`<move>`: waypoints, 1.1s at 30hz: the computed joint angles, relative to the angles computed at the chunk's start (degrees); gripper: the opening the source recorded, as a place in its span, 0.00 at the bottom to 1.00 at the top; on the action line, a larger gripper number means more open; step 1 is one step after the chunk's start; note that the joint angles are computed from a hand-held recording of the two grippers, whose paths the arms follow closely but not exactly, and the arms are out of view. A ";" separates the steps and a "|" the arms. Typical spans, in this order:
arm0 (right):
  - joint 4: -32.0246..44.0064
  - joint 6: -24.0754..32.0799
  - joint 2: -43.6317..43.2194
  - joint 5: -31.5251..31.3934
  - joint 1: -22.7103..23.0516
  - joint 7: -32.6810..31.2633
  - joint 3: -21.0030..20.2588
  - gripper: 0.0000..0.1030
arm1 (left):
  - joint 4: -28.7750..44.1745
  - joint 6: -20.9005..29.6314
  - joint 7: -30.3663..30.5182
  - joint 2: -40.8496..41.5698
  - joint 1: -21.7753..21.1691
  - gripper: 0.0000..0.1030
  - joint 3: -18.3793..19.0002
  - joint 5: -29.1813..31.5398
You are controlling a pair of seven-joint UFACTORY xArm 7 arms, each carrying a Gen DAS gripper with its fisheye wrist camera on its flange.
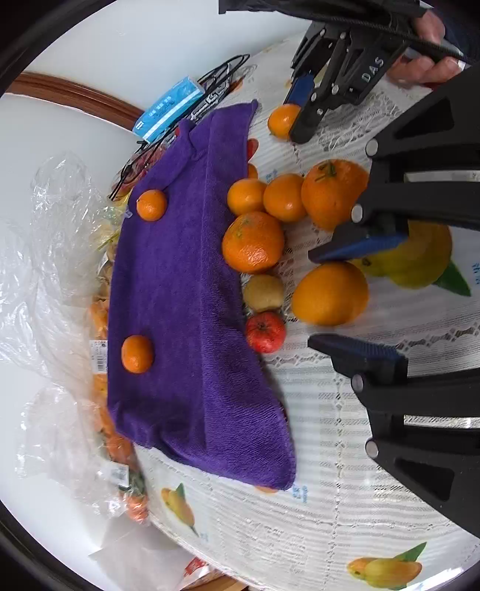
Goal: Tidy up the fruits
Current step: 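Close the right tool on another orange in front of the towel, then lift the orange with the right tool and carry it over the towel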
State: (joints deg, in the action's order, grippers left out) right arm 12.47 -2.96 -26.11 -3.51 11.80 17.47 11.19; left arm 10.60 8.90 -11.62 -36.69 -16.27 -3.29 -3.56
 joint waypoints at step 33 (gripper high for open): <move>-1.71 -1.19 -2.26 2.57 4.05 -1.82 -3.75 0.33 | -2.20 0.12 -0.29 -4.16 -0.89 0.30 0.47 2.52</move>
State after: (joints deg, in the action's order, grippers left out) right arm 10.76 -4.15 -28.37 -0.94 15.86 15.65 7.44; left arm 8.40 9.02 -11.90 -40.85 -17.15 -2.82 -1.04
